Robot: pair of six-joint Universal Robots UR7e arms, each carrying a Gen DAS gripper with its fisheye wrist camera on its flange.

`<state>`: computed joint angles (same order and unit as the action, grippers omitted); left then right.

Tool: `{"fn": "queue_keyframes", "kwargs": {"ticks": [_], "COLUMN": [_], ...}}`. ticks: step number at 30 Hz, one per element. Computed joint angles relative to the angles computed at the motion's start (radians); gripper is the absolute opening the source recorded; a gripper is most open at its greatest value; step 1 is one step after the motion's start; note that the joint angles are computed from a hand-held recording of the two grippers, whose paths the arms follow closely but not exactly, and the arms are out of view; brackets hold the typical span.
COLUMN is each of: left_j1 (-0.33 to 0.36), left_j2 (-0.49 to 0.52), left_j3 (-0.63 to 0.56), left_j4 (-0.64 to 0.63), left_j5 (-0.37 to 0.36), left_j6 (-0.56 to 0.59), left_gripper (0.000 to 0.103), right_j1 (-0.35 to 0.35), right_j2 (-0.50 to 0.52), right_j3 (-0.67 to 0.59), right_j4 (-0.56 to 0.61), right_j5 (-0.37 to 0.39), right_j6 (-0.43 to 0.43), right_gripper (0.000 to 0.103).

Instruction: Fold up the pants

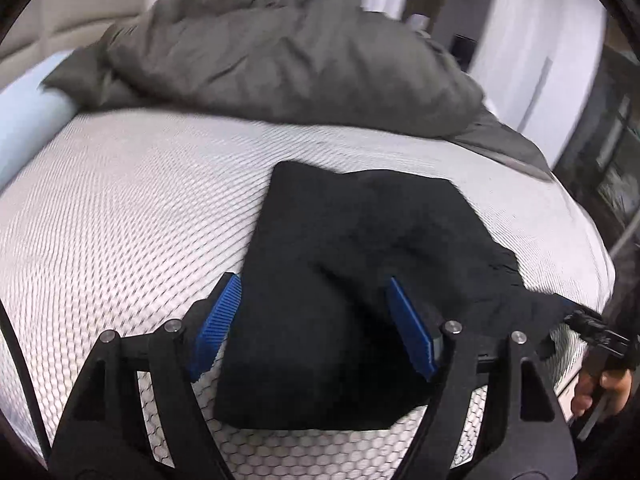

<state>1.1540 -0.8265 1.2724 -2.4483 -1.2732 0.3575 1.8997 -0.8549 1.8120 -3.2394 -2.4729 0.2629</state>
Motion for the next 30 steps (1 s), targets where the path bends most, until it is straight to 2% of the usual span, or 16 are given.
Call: {"fn": "queue_keyframes", "kwargs": {"ticks": [3,6,8,10,11,14,16,17,19,22,23,24,27,30], "left_j1": [0.022,0.040,0.042,0.025,0.022,-0.001,-0.028,-0.033,-0.035,-0.031,-0.029,-0.024,-0.003,0.024], "left_j2": [0.025,0.026,0.026,0.031,0.032,0.020,0.015,0.015,0.008,0.021,0.021,0.023,0.027,0.034], "left_j3": [-0.056,-0.070,-0.069,-0.050,-0.047,-0.011,0.018,0.022,0.024,-0.010,-0.014,-0.021,-0.051,-0.092], "left_j4": [0.045,0.040,0.020,-0.015,-0.008,-0.006,-0.013,-0.007,0.030,0.147,0.168,0.183,0.168,0.148], "left_j5": [0.018,0.020,0.057,0.159,0.155,0.101,0.080,0.039,-0.094,-0.241,-0.267,-0.285,-0.280,-0.227], "left_j6": [-0.056,-0.088,-0.103,-0.098,-0.097,-0.049,0.023,0.039,0.038,0.044,0.048,0.050,0.022,-0.051], "left_gripper": [0.073,0.073,0.073,0.072,0.072,0.072,0.072,0.072,0.072,0.072,0.072,0.072,0.072,0.072], "right_j1": [0.013,0.023,0.022,0.028,0.029,0.027,0.025,0.026,0.024,0.025,0.023,0.023,0.023,0.045], "right_j2": [0.004,0.017,0.031,0.061,0.082,0.111,0.131,0.135,0.131,0.107,0.098,0.092,0.083,0.103], "right_j3": [0.008,0.001,-0.020,-0.068,-0.106,-0.161,-0.184,-0.186,-0.174,-0.127,-0.113,-0.101,-0.083,-0.097], "right_j4": [-0.158,-0.245,-0.212,-0.118,-0.069,0.093,0.122,0.118,0.106,0.076,0.066,0.052,0.002,-0.047], "right_j5": [-0.003,0.063,0.126,0.116,0.104,0.084,0.065,0.064,0.070,0.057,0.058,0.056,0.065,0.048], "right_j6": [-0.070,-0.124,-0.148,-0.152,-0.146,-0.103,-0.104,-0.111,-0.111,-0.088,-0.079,-0.075,-0.095,-0.156], "right_gripper": [0.074,0.074,0.074,0.074,0.074,0.074,0.074,0.074,0.074,0.074,0.074,0.074,0.074,0.074]}}
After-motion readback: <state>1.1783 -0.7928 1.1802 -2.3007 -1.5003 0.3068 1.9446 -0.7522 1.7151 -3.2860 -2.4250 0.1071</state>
